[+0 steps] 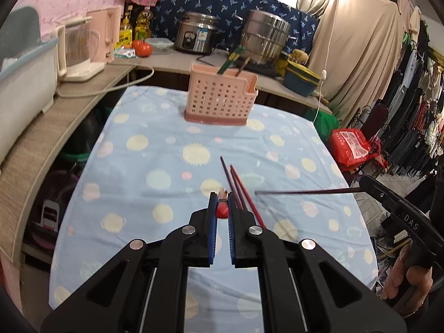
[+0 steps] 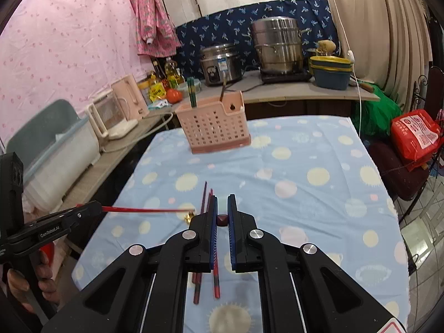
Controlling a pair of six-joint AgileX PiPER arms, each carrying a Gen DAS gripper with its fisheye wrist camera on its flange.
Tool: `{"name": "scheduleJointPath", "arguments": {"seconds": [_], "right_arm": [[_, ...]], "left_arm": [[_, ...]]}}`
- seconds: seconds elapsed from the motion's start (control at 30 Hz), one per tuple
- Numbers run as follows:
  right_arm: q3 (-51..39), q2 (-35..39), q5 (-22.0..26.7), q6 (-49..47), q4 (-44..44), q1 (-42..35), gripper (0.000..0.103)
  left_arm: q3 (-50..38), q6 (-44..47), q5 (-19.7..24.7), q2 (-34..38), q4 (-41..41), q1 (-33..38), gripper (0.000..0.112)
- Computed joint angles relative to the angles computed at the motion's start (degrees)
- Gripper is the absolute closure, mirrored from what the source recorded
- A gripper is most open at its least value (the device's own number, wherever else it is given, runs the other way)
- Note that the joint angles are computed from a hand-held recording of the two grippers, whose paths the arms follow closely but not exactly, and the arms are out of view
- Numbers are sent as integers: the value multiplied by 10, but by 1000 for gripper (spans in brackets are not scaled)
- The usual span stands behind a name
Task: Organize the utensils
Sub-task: 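Lift both chopsticks into the pink basket and open both tools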
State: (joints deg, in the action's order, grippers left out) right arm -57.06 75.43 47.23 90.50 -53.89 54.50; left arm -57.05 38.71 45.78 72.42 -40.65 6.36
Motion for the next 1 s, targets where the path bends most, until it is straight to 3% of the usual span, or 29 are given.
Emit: {"name": "scheduleJointPath", "arguments": {"seconds": [0.27,0.6,0.87,1.0], "right_arm": [[-81,19,-13,-83,5,-54,96],[-201,85,-78,-228,80,-164,96],[-448,217,-79,-401,186,-250,96],[-674,337,-39,-496,247,-284,96]], "left_arm": [[-103,-33,-12,49,15,-16,105],[-291,-111,-21,149,83,-48,105],[-602,-224,13,304,172,-75,105],[-831,-286,57,428,213,-89,105]]}}
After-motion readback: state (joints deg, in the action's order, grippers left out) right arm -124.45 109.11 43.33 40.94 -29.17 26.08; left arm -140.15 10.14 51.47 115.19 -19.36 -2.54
